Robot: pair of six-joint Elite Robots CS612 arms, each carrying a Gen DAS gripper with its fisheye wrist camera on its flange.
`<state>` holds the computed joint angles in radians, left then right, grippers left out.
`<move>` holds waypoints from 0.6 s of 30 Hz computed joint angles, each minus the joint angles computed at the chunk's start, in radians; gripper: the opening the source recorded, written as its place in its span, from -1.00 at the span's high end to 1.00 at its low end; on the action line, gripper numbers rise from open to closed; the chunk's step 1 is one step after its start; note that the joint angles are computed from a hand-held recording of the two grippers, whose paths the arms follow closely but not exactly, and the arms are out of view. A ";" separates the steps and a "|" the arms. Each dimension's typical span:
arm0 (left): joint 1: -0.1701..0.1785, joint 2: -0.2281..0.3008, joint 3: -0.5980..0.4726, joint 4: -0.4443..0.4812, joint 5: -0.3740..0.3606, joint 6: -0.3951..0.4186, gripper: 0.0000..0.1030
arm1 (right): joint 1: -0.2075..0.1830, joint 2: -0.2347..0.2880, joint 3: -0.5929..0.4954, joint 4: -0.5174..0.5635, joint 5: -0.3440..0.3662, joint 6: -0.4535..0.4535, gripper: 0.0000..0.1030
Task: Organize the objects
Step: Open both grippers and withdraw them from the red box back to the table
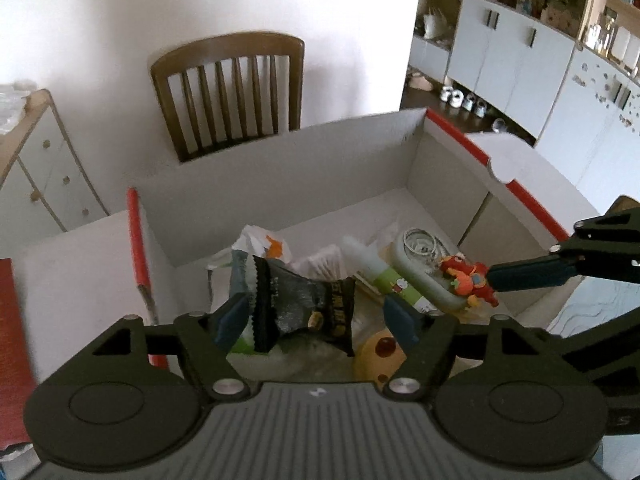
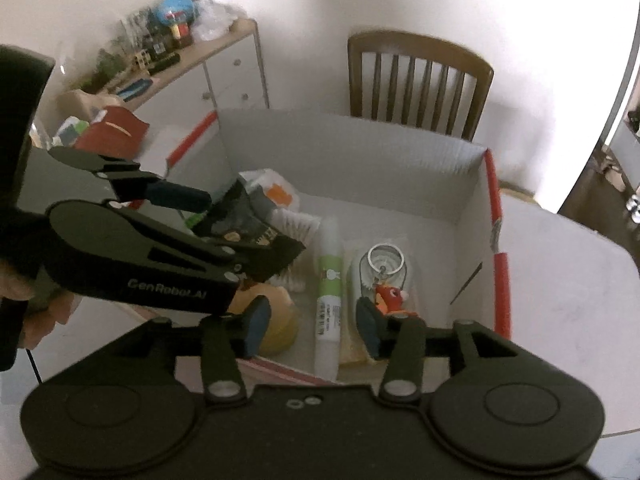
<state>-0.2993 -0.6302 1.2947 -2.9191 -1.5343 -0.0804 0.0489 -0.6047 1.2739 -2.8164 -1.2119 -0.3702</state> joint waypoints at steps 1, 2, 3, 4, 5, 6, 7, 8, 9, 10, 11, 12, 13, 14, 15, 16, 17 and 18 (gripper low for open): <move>-0.001 -0.005 0.008 -0.010 0.005 -0.005 -0.45 | -0.002 -0.006 0.009 -0.011 0.006 0.002 0.01; -0.001 -0.012 0.018 -0.023 0.006 -0.011 -0.48 | -0.004 -0.013 0.020 -0.022 0.013 0.004 0.01; -0.002 -0.019 0.029 -0.038 0.006 -0.017 -0.48 | -0.006 -0.018 0.027 -0.031 0.019 0.007 0.01; -0.002 -0.026 0.041 -0.055 0.006 -0.024 -0.48 | -0.008 -0.025 0.038 -0.043 0.026 0.008 0.01; -0.003 -0.034 0.053 -0.070 0.007 -0.029 -0.48 | -0.010 -0.031 0.047 -0.055 0.031 0.011 0.01; -0.004 -0.041 0.063 -0.083 0.008 -0.033 -0.48 | -0.011 -0.036 0.055 -0.065 0.035 0.013 0.01; -0.006 -0.048 0.074 -0.097 0.011 -0.037 -0.48 | -0.013 -0.042 0.066 -0.076 0.040 0.013 0.01; -0.007 -0.056 0.087 -0.115 0.012 -0.040 -0.48 | -0.015 -0.049 0.076 -0.087 0.044 0.014 0.01; -0.008 -0.064 0.102 -0.134 0.012 -0.044 -0.48 | -0.017 -0.056 0.088 -0.099 0.049 0.014 0.01; -0.009 -0.071 0.114 -0.149 0.013 -0.050 -0.48 | -0.019 -0.062 0.098 -0.110 0.054 0.012 0.01; -0.011 -0.079 0.128 -0.167 0.013 -0.058 -0.48 | -0.021 -0.069 0.108 -0.118 0.059 0.010 0.01; -0.013 -0.087 0.141 -0.184 0.015 -0.065 -0.48 | -0.023 -0.076 0.120 -0.131 0.065 0.007 0.01; -0.015 -0.093 0.154 -0.199 0.018 -0.071 -0.48 | -0.025 -0.082 0.131 -0.142 0.067 0.004 0.00; -0.018 -0.102 0.169 -0.215 0.023 -0.077 -0.48 | -0.027 -0.089 0.142 -0.156 0.070 0.002 0.00; -0.021 -0.111 0.183 -0.230 0.029 -0.081 -0.48 | -0.029 -0.096 0.154 -0.171 0.076 0.003 -0.01; -0.024 -0.118 0.197 -0.246 0.037 -0.082 -0.48 | -0.031 -0.101 0.163 -0.181 0.079 0.003 -0.02; -0.028 -0.124 0.208 -0.260 0.045 -0.080 -0.48 | -0.033 -0.107 0.174 -0.195 0.082 0.002 -0.03; -0.032 -0.131 0.220 -0.276 0.054 -0.078 -0.48 | -0.035 -0.113 0.185 -0.211 0.085 0.004 -0.04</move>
